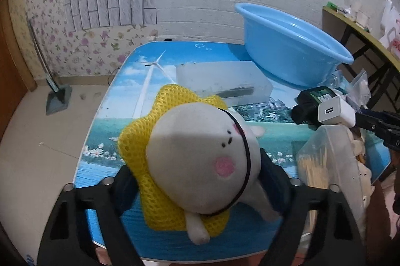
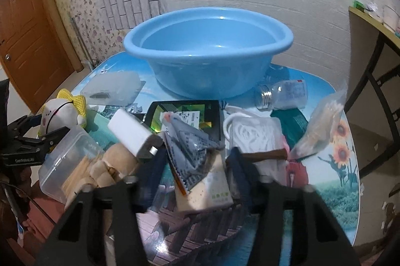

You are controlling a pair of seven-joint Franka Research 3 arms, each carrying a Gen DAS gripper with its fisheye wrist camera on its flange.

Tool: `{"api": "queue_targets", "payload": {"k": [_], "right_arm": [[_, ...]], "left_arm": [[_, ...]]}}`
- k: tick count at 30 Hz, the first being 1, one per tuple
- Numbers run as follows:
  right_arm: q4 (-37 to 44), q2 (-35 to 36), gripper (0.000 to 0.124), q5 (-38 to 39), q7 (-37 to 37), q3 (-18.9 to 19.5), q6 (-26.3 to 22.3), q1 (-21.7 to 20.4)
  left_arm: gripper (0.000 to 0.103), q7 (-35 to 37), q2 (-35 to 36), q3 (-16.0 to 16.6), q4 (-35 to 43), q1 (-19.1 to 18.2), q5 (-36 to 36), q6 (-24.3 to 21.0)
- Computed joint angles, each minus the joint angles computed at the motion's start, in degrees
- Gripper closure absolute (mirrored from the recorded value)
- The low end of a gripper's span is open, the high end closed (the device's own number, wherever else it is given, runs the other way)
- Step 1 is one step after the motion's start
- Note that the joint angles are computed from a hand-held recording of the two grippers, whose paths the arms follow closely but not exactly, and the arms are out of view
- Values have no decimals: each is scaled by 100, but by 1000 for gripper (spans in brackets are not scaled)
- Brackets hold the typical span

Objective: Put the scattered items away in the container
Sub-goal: 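Drop the doll into the blue basin while the right gripper grasps a grey packet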

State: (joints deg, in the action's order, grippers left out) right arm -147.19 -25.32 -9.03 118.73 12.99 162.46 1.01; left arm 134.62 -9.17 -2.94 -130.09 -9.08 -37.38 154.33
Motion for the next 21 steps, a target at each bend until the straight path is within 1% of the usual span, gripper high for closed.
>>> {"api": "queue_targets", "payload": {"k": [1,3,6,9,13,16,19,21], "right_arm": [[5,15,95,28,-63,-37,21,54],[-7,-5,96,-68,-10,50,50,-20],[-102,-67,101,195,-177,-169,208,184],[-197,-223,102,342,-309,-194,351,191],[-336,-497,102,539,-337,-115,584,80],[-392,-670,102,665,-408,-76,738,1],[-375,-713,102,819,-568,-122,823,11],[-312,-658,102,928,-667,-152,920,6]], "left_arm": [[25,-8,-6,-2,2,2,3,3],[27,-106,-17,-33,0,13,106,37],[28,-40,-119,24,-57,-46,-19,138],[28,-23,-205,90,-16,-86,-137,73],[28,-99,-390,103,-12,-167,-135,262],[28,-71,-506,191,54,-323,-263,326],[28,-32,-492,250,231,-457,-364,309],[28,-2,-441,234,351,-524,-422,335]]}}
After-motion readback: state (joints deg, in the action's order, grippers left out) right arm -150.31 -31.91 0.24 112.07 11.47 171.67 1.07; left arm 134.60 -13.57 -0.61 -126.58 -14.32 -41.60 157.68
